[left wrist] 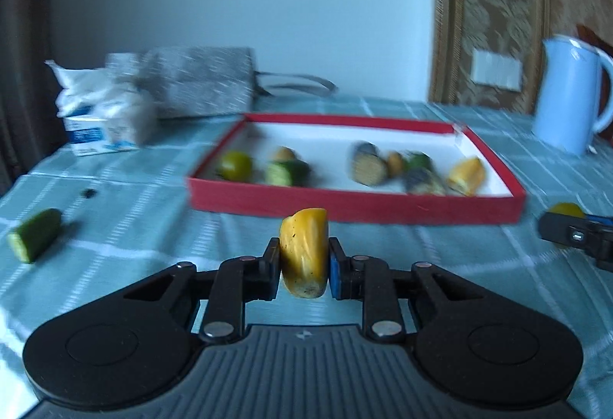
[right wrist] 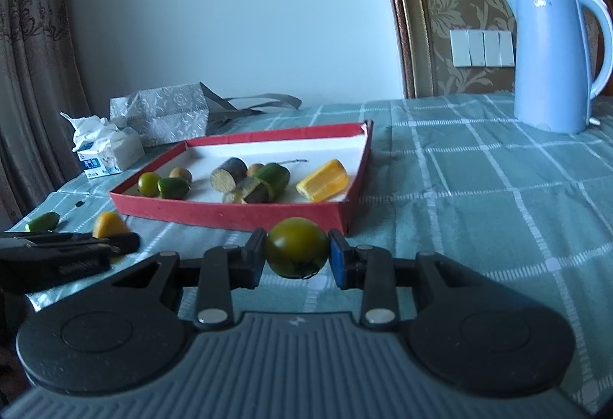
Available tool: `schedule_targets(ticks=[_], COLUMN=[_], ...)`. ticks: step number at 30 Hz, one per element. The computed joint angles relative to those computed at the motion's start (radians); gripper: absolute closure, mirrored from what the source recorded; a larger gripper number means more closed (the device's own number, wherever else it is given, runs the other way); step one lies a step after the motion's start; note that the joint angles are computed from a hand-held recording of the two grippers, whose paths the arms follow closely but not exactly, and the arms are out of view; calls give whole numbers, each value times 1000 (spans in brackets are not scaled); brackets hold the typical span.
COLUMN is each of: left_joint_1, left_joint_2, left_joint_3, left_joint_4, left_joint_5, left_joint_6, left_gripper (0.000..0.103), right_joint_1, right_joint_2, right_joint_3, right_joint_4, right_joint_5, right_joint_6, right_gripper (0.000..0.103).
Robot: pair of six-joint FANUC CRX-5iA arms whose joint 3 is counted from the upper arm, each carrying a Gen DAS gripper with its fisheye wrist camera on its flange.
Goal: Organize fruits
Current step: 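Lower the dark green tomato into the tray and open the right gripper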
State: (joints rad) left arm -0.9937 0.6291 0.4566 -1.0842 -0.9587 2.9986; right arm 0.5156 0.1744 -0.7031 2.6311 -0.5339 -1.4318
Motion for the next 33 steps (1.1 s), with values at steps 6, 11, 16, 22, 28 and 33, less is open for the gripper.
schedule_targets(ticks=[6, 11, 16, 22, 28, 33], left_joint_1=[-5, 14, 13, 29, 39, 42], left_joint_2=[-64, -70, -68, -73, -76, -75], left_joint_3=[-101, -115, -118, -124, -128, -126], left_joint_4=[-81, -54, -55, -27, -11, -3], left_joint_5=[-48, -33, -35, -10, 4, 5], left_joint_6=[133, 141, 145, 143, 138, 131], left_gripper=[80, 80, 80, 80, 80, 80], right_joint_1=[27, 53, 66, 79, 78, 23], right_joint_2=[6, 49, 125, 225, 267, 228], right_joint_3=[36, 132, 248, 360, 398, 372], right_joint_4=[-15, -59, -161, -297, -350, -140], right_joint_5=[11, 54, 105, 130, 125, 147], right_joint_6=[60, 169, 307, 436, 476, 241], right_gripper=[71, 71, 71, 71, 70, 70])
